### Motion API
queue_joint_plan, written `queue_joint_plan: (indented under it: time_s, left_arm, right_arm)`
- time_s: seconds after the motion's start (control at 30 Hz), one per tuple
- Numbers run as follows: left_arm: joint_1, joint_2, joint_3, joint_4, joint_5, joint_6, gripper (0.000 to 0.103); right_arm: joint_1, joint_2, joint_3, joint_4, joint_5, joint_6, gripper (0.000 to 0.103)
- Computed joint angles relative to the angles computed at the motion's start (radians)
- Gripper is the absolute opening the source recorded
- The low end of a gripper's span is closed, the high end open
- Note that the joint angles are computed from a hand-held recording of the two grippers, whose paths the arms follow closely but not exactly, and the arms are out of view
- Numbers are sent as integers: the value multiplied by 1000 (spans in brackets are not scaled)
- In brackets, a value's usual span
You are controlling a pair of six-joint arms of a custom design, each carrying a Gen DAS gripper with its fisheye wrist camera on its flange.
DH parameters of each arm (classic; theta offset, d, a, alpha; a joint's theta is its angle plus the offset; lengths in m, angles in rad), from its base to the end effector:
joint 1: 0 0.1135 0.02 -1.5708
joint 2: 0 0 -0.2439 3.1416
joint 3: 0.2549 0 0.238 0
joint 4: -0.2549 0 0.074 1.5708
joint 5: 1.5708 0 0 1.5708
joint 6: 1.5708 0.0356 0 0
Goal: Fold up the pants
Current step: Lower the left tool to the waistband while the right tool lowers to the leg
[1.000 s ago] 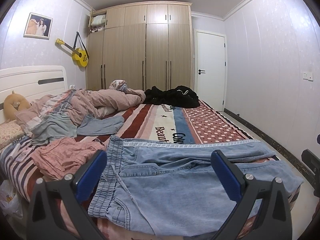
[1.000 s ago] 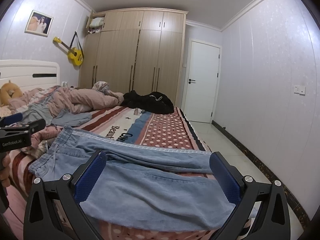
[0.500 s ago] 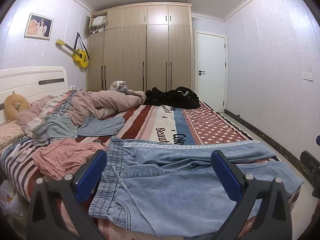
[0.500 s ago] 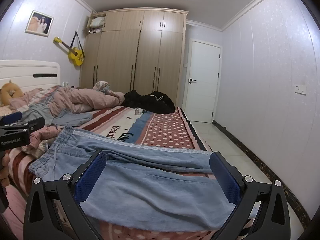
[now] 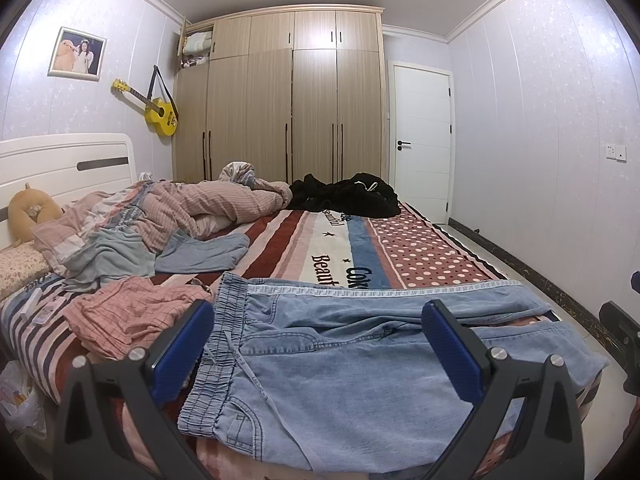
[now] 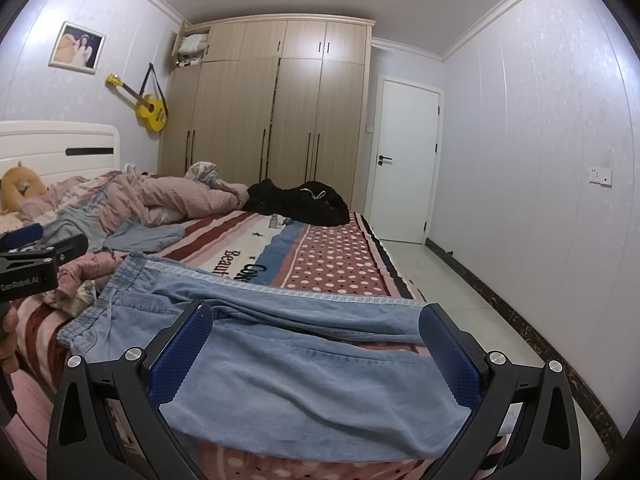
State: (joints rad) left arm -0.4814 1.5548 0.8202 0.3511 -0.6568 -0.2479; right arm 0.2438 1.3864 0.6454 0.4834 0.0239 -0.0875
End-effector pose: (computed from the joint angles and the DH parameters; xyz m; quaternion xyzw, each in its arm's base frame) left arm 0.2955 -0.1298 0.2093 -0.0878 0.8003 0.0609 0.5900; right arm 0.2833 0.0696 0.2142 -0.1234 0.7824 0.0382 0.6093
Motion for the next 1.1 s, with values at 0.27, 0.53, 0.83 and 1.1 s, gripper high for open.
queue_joint_plan:
  time_s: [0.27,0.53,0.83,1.1]
  left_arm:
    - [-1,-14,8,-22,-5,-2,102]
    - [7,-5,2,-5,12,0,102]
    - [63,51,28,-35,52,-6,102]
    - [143,147,59,-111,83,-46,102]
  right_arm:
    - [-1,3,-3,6,1,0,102]
    - [-2,7,-9,14,2,4,102]
    - [-19,88,18,17,-9,25,102]
    - [-53,280,95,52,-15,26,103]
